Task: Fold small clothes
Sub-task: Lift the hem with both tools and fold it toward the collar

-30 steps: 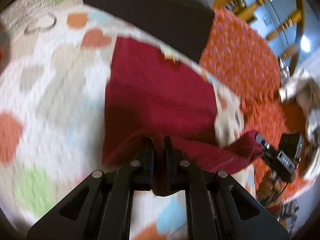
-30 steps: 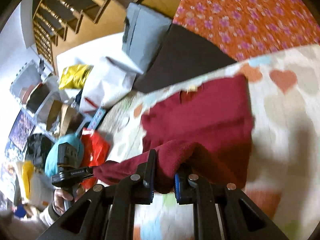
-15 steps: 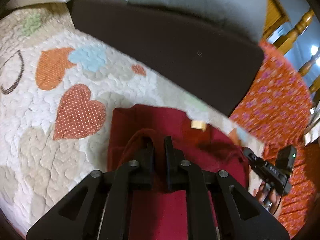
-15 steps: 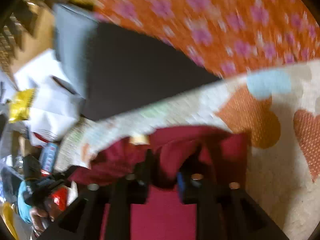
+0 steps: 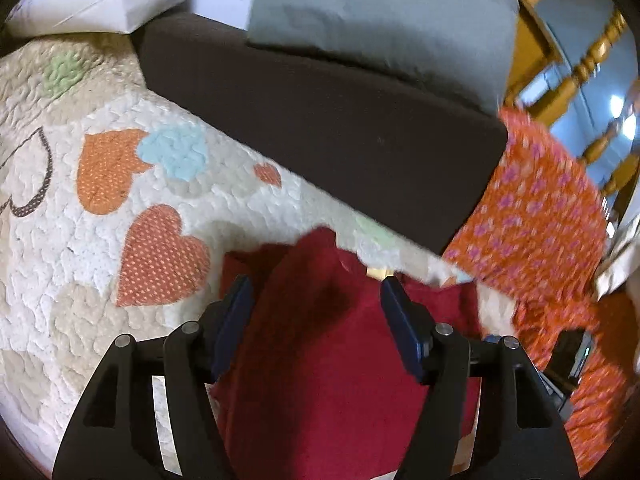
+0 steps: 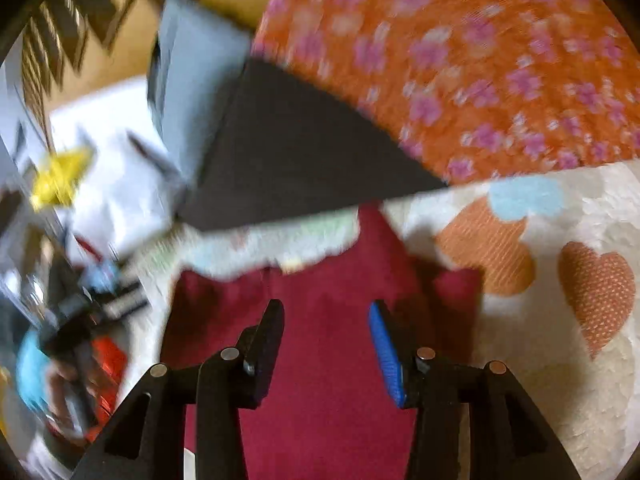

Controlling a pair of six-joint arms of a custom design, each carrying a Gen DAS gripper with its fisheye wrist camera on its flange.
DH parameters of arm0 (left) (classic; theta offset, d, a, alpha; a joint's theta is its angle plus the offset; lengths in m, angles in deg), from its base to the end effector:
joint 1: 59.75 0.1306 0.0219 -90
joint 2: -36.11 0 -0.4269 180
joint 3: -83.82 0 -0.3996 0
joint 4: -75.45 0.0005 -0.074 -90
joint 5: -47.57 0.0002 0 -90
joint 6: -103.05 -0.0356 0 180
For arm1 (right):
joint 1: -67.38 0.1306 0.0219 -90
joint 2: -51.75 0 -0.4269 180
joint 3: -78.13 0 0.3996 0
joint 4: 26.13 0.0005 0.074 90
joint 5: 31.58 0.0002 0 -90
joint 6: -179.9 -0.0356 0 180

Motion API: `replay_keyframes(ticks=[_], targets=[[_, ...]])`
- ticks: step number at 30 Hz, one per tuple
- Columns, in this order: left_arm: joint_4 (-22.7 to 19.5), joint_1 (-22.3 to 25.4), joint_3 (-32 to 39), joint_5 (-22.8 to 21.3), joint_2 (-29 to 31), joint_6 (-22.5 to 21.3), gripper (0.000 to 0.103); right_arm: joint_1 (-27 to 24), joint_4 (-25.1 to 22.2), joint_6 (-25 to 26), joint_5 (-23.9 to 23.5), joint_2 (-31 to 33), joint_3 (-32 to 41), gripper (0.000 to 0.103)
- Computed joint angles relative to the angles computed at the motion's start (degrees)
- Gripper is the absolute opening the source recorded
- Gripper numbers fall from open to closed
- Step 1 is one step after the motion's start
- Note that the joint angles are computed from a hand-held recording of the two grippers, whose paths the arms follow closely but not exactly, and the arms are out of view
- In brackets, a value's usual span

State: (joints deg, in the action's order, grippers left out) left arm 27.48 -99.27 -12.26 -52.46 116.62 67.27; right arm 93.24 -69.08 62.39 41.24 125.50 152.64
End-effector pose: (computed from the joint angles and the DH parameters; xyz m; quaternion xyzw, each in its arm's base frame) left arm 0.3338 -0.2679 0.4988 -0.1510 0.9070 -0.2257 0.3219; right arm 0.3393 0.1756 0.4731 -0.0475 0.9047 0.3019 0.2967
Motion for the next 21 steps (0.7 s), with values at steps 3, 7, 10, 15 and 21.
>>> replay_keyframes(ticks=[3,7,10,15,21], targets=[[-1.5,-0.5,0.9,0.9,3.1,-1.7,0.065,0.8,-2.5,0.0,4.0,3.2,1.0,0.043],[-3.3,1.2,0.6,-0.1,5.8,-1.3,0.065,-2.4,-0.8,-3.1,4.9,7.0,0.9,0.041],[-2.7,3.6,-0.8,1.8,6.6,0.7,0.065,-2.6,-0.1,-2.1,5.8,8.2,1.5,0.041],[-2.1,5.0,-2.9,4.2,5.7,1.6,0.065,-2.6,-0.9,-2.7,4.9,5.0,1.4,0.041],[-2.2,3.0,-2.6,-2.1,2.8,1.3,0.065,-0.3,-5.4,0.0,9.3,-1.8,-1.2,0.041]])
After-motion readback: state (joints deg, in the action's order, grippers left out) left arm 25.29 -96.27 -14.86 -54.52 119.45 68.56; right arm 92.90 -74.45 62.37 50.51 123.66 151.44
